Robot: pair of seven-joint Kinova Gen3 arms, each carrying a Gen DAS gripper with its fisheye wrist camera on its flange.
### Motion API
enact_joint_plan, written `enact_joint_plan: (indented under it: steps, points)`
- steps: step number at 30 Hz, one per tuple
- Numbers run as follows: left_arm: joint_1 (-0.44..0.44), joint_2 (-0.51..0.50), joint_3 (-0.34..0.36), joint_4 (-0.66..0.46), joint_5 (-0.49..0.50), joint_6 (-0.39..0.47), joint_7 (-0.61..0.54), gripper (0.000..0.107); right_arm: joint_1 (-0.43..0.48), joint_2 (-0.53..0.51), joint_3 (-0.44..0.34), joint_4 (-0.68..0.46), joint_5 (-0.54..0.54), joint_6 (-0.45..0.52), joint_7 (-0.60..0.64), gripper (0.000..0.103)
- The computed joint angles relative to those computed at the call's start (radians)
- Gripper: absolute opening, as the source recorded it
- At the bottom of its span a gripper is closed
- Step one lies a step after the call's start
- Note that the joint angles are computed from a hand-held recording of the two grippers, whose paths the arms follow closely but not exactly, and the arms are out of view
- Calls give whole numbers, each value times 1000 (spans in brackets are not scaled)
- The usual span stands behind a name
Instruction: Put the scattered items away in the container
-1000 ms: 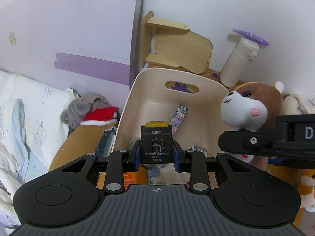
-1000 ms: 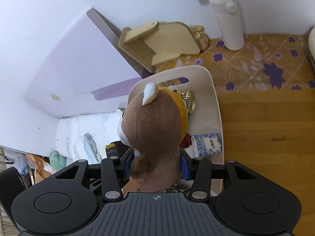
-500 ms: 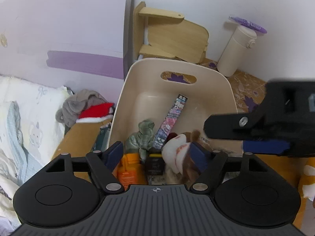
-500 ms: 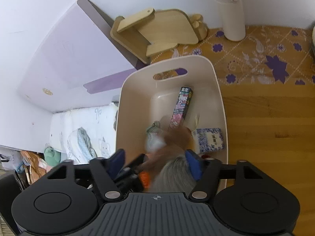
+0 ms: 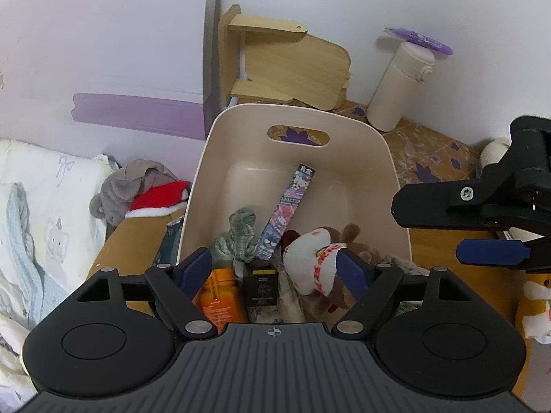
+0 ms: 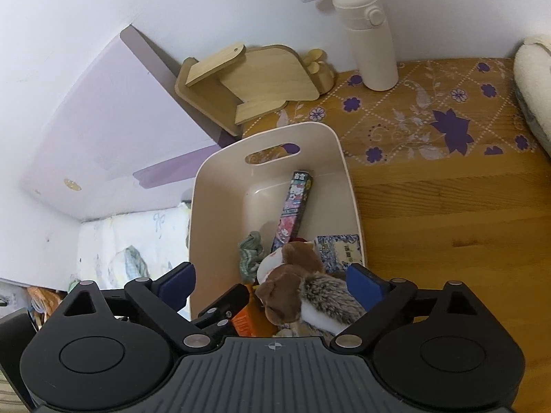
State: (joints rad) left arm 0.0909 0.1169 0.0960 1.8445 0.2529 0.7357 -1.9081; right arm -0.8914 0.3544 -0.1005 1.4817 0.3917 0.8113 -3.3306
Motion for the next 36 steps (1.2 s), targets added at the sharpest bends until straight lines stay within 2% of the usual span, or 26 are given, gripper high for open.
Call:
enact_joint_plan:
  steps: [11,14,24,36]
  points:
    - [-1,-53,-7,2,-3,21,-20,81,-35,-9,-4,-17,47,66,-41,98]
    - [11,-80,-6,15,-25,17,-7,81,-42,-16,-11,-19,59,82,-42,102]
    - [46,-181,0,59,-83,35,78,81,-86,-40,-43,-64,101,255,-6,102]
    - [111,-367,66,83,-187,115,239,81,-162,-117,-122,-86,167,491,-14,102]
